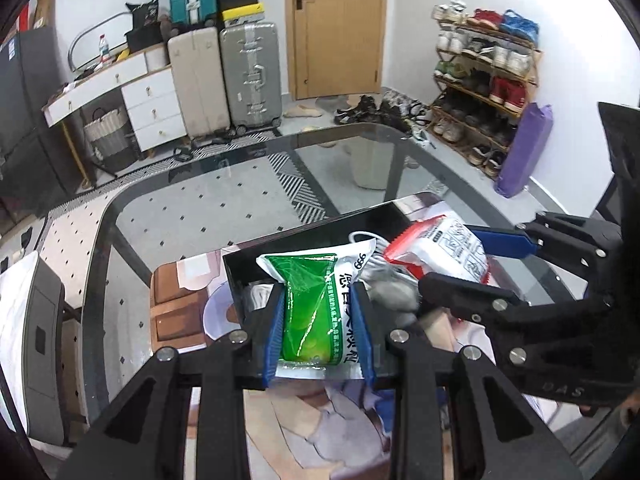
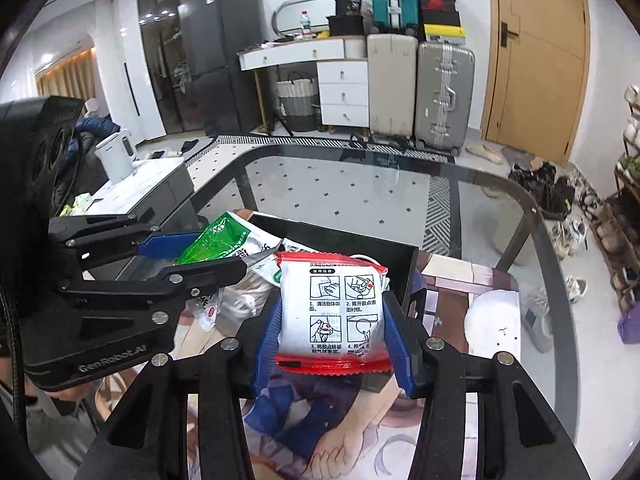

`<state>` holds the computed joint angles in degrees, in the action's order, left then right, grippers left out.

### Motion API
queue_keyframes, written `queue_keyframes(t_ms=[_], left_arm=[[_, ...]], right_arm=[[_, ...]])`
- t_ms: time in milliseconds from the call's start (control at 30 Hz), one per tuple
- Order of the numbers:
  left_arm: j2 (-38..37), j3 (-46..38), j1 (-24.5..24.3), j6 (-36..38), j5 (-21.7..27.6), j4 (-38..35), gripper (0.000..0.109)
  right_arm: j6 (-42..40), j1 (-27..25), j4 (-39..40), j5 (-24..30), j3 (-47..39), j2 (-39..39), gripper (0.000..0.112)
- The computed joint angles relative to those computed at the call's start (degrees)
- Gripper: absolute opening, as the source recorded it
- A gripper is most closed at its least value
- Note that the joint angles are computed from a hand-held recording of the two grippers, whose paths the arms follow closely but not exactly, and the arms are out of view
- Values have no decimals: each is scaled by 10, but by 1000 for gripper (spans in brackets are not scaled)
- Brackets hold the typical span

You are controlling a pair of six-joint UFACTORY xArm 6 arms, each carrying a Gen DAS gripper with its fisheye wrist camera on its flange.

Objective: Organize soft objects

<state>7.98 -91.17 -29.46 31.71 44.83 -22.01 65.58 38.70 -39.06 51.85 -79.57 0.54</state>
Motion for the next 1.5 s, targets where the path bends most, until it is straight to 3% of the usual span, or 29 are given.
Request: queue_keyframes(t_ms=[367, 567, 733, 800, 933, 1000, 1100, 1200, 1300, 1333, 1400, 1433, 1500], left_arm=[[74, -59, -2, -72, 8, 47, 30], [77, -45, -8, -77, -10, 61, 34], [55, -13, -13, -79, -44, 80, 42], [53, -12, -9, -74, -46, 66, 53], [33, 14, -4, -51, -67, 49, 58], [19, 29, -2, -37, -76, 33, 66], [-12, 70, -4, -23, -122, 18, 77], [-46, 110, -6, -33, -174, 12, 78], [-97, 169, -6, -22, -230, -20, 79], [-125, 204, -8, -22, -266, -25, 80], [-163, 255, -10, -59, -315, 15, 101], [-192, 295, -10, -73, -356, 28, 103], [-224, 333, -13, -37, -382, -10, 103]], right_arm=[[-15, -30, 3, -6, -31, 53, 50], [-7, -37, 2, -19, -16, 50, 51], [19, -33, -17, -4, -5, 39, 60], [24, -34, -14, -15, 7, 28, 61], [26, -20, -18, 4, 12, 16, 76], [26, -15, -23, 3, 18, 6, 78], [62, 1, -54, 16, 28, -14, 80], [119, 30, -105, 55, 33, -32, 90], [180, 65, -153, 87, 44, -58, 93], [204, 78, -171, 92, 53, -71, 98], [245, 112, -206, 121, 64, -88, 100], [267, 137, -228, 149, 69, -95, 101], [295, 171, -252, 184, 75, -103, 102]])
